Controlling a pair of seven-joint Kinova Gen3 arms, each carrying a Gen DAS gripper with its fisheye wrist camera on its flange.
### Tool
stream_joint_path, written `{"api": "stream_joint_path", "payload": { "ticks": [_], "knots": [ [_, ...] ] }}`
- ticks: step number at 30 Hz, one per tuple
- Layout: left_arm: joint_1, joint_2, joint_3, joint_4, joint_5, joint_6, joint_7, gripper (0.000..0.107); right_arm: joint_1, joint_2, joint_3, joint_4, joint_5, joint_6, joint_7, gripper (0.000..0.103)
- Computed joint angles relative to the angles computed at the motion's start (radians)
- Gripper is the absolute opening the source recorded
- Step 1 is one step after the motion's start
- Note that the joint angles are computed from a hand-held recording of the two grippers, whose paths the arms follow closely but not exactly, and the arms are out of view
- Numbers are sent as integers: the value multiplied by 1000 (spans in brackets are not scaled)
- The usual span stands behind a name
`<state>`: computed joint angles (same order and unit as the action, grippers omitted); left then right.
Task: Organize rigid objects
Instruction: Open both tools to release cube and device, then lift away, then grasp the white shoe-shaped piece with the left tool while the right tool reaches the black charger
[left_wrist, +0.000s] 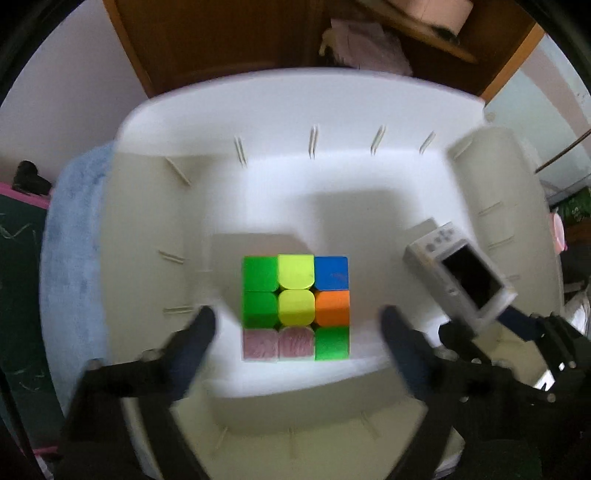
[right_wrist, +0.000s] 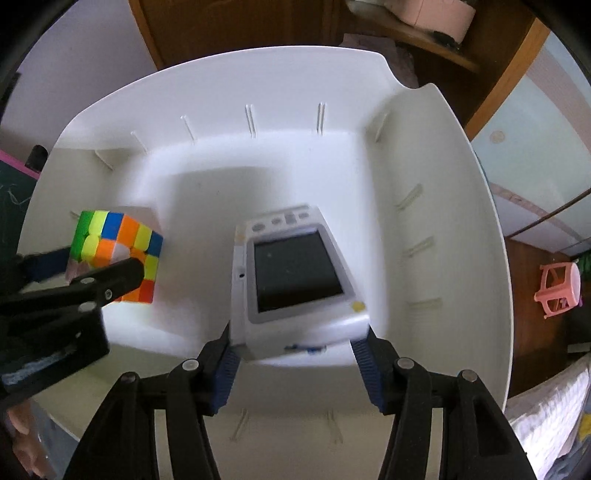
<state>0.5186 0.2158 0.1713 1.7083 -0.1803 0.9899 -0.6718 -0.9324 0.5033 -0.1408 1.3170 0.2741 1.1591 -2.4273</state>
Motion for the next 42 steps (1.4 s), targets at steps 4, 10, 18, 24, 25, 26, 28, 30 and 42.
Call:
{"api": "stream_joint_path", "payload": {
  "ticks": [4,10,18,24,25,26,28,30,42],
  "knots": [
    [11,-87,9,2,-40,21,36,101,-21,-66,-6,54,13,-23,-40,76],
    [38,-184,76,-18,-142,111,143,101,-24,-170,-31,88,47,-43,-111,80],
    [86,-246,177,-85,-245,268,259,101,-27,-252,-83,69,108,14,-114,81],
    [134,-283,264,-149,-311,401,360,101,-38,-378,-144,112,113,49,-168,81],
    [145,-283,282,-169,-321,435,379,101,-42,-389,-157,103,122,70,-184,81],
    [153,-281,292,-181,-329,453,393,101,-48,-406,-172,101,133,93,-202,81],
    [174,-280,312,-205,-346,492,425,101,-50,-434,-199,102,146,118,-218,81],
    [199,-277,334,-228,-368,532,461,101,-55,-465,-228,105,163,146,-231,81],
    [421,-207,394,-340,-524,763,664,101,-48,-596,-397,133,247,268,-324,81]
  ]
}}
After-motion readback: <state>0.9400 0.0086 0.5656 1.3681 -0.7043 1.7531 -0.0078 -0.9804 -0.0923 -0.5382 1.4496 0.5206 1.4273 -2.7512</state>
